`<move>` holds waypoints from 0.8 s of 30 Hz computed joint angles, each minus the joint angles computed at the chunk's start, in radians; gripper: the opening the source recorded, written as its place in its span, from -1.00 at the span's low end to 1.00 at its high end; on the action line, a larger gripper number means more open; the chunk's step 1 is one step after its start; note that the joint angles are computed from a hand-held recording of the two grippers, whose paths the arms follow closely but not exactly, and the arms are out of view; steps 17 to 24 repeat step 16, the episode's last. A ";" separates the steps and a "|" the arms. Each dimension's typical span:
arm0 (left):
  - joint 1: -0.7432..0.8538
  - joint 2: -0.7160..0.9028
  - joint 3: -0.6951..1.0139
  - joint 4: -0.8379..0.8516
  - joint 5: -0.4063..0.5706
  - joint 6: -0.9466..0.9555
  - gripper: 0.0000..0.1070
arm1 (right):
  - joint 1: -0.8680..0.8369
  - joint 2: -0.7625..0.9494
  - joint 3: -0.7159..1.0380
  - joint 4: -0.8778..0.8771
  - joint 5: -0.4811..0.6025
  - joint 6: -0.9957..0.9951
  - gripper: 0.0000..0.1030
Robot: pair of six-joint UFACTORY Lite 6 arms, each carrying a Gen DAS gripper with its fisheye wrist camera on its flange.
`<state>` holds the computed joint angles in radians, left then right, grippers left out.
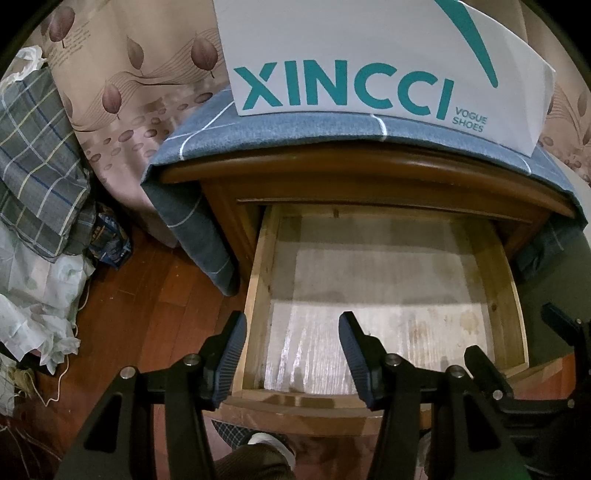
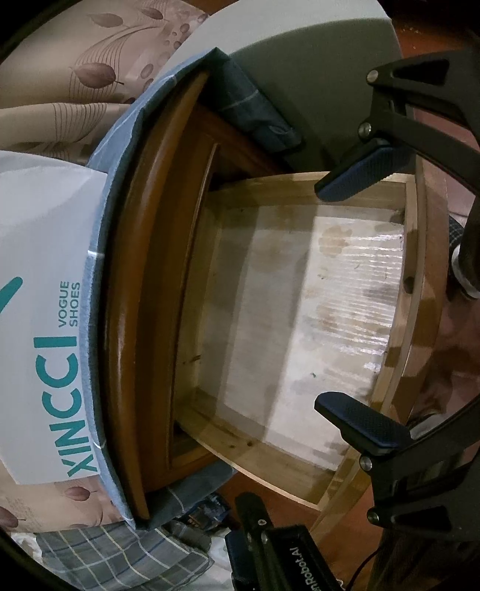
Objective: Take underwear out of drawer
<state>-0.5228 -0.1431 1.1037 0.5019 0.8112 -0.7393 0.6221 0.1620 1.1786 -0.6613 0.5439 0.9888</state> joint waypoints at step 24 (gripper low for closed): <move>0.006 -0.017 -0.002 0.008 0.008 -0.001 -0.01 | 0.003 -0.002 -0.007 -0.020 0.002 0.018 0.98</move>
